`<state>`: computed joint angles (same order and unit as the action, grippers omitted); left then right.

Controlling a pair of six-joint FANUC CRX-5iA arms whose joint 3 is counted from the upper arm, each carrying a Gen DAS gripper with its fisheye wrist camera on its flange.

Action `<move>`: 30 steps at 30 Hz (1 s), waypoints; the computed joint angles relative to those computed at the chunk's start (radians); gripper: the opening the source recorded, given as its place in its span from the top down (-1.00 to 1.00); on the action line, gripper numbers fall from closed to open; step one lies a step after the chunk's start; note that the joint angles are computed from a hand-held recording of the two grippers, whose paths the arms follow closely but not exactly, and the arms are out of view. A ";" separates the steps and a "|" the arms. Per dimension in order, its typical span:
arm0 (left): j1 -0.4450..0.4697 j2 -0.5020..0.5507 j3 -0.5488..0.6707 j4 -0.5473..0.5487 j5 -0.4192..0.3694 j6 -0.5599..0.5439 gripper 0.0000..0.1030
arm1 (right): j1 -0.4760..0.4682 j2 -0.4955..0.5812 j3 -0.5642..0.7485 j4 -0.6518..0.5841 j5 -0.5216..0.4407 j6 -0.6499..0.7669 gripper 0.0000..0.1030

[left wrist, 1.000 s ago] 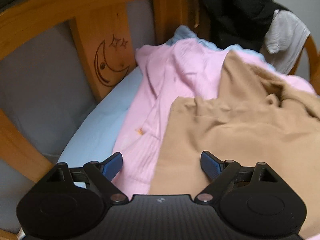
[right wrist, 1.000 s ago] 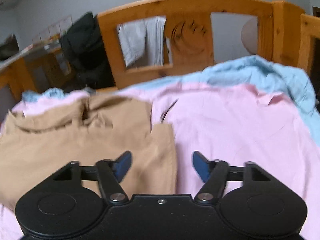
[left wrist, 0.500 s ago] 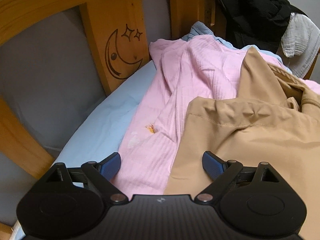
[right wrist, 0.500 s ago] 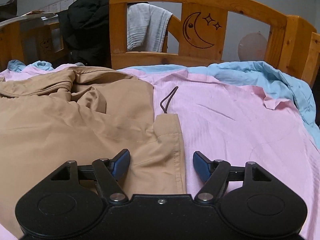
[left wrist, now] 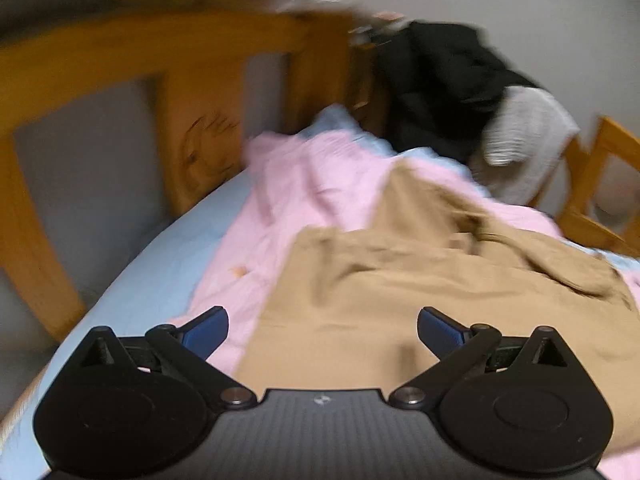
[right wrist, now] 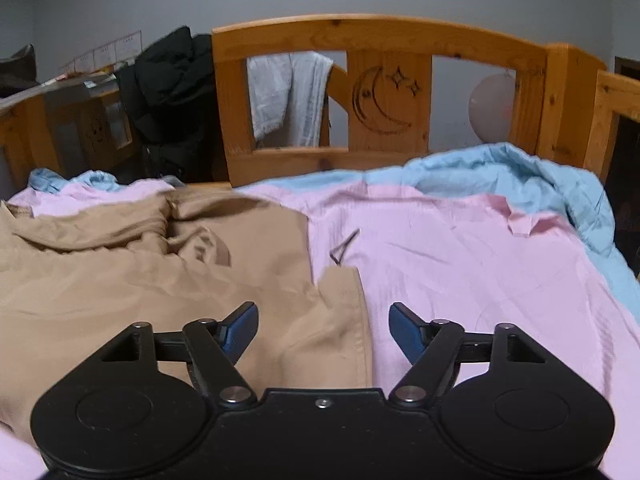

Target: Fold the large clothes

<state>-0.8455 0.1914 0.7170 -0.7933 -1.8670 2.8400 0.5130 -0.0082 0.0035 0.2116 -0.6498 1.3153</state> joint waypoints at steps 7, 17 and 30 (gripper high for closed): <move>-0.146 0.074 0.110 -0.096 -0.011 -0.041 -0.99 | 0.044 -0.120 -0.037 -0.075 -0.056 -0.156 -0.66; -0.055 -0.171 -0.315 0.177 0.379 0.593 -0.98 | -0.132 -0.117 0.083 -0.595 -0.400 -0.223 -0.64; -0.021 -0.209 -0.426 0.087 0.391 0.891 0.52 | -0.109 -0.059 0.037 -0.430 -0.229 -0.527 0.53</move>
<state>-0.8664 -0.0171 0.2909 -0.7064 -1.4758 3.7307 0.4044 -0.0672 0.0405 -0.2180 -0.8788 0.7880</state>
